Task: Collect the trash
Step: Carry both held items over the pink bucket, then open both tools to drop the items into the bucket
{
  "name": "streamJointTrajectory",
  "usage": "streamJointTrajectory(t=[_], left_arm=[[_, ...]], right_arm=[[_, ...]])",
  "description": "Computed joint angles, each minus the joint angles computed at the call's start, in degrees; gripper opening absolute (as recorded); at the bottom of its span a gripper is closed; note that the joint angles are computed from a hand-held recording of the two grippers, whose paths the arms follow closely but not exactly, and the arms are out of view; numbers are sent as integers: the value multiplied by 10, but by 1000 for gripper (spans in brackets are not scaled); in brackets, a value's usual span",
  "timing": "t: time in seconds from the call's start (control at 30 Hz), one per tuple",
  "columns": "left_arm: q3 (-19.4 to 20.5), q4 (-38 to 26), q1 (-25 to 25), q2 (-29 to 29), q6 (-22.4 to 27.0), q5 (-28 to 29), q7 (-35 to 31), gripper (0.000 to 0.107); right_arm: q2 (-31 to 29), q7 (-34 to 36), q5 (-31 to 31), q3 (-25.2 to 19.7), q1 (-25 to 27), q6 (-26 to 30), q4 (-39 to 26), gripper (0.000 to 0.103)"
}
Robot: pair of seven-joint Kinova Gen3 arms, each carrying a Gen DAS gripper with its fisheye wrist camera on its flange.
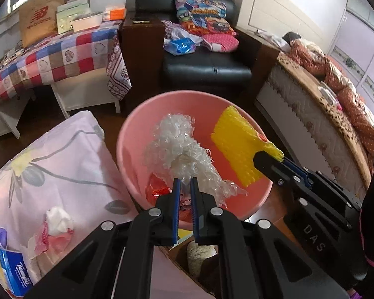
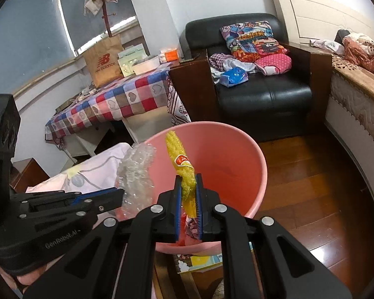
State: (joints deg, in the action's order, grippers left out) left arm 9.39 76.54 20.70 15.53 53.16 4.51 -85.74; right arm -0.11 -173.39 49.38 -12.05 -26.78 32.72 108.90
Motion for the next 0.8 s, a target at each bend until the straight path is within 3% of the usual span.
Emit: streamJointTrajectory(t=[0.6,0.73,0.8], left_arm=[[-9,-21,11,39,15,-16,33,10],[-9,-22,7,38,16,-13,35,22],[-10,-19,7,34,12,-14,38,23]], right_arm=[[22,22,-33,20,-3,1,-9,11],[21,12,-29,22,-4,1,-7,22],[19,15,-38,24,-1,-5,-4,23]])
